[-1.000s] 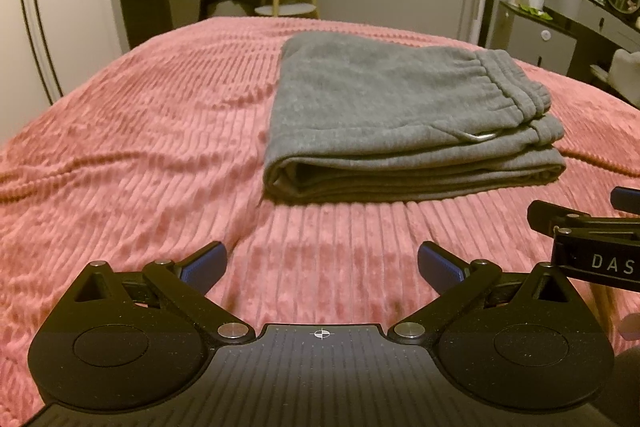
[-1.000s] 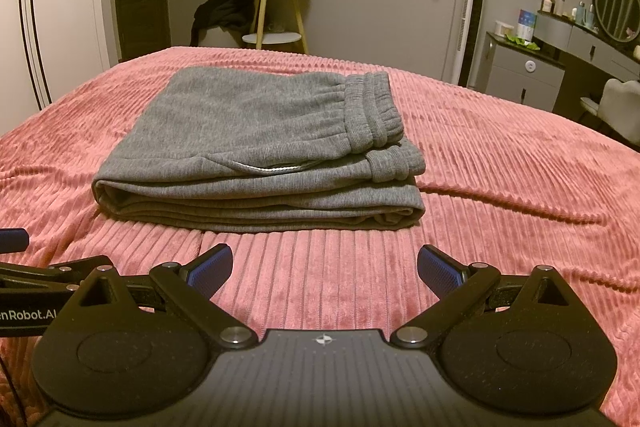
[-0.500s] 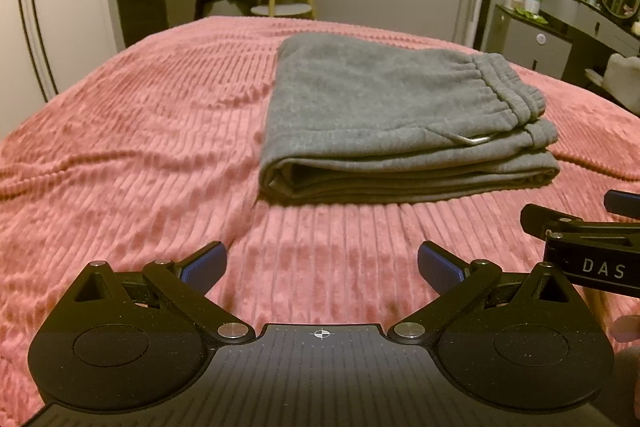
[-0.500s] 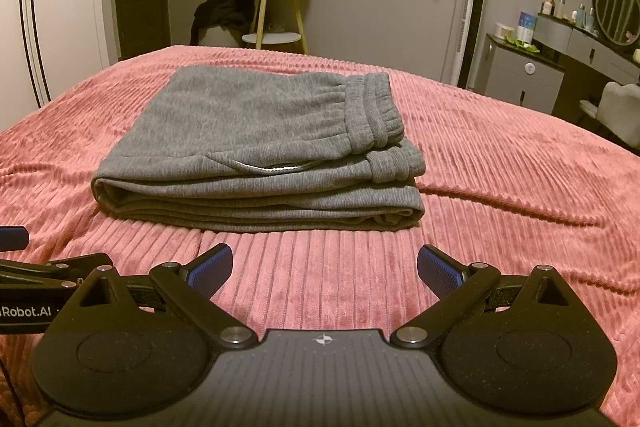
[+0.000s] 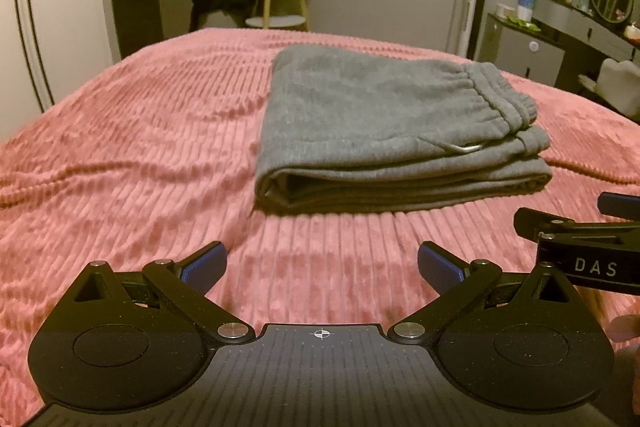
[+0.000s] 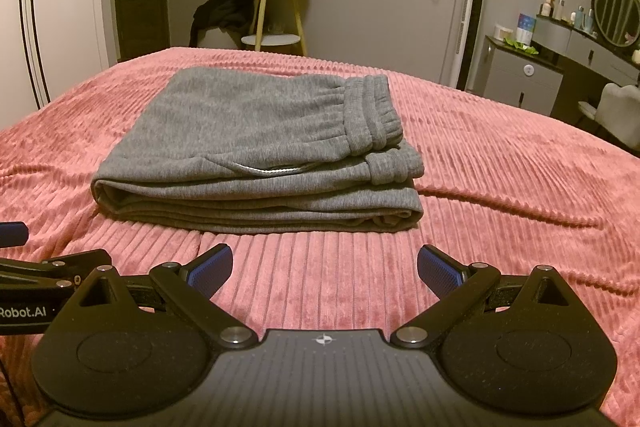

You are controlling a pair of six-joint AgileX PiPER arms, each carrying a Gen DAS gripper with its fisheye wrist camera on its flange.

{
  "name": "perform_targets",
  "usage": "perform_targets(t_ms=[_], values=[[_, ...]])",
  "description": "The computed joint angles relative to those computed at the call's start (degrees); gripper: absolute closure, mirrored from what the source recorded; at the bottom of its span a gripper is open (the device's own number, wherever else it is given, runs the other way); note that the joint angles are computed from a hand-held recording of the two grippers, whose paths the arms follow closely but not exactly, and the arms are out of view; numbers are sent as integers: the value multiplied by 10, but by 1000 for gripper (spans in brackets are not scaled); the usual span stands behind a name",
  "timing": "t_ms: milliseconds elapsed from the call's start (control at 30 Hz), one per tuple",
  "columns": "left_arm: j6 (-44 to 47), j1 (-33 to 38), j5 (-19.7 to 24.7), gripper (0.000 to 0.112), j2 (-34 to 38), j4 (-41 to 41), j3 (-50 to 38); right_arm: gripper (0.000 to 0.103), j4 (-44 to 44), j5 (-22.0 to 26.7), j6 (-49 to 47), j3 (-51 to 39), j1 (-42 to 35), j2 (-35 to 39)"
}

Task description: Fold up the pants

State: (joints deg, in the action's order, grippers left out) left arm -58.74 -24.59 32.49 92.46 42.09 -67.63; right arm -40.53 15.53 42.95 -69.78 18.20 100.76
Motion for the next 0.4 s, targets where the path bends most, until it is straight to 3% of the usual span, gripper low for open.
perform_targets(t_ms=[400], values=[[-12, -5, 8, 9, 0, 15, -2, 4, 10, -3, -1, 0, -3, 0]])
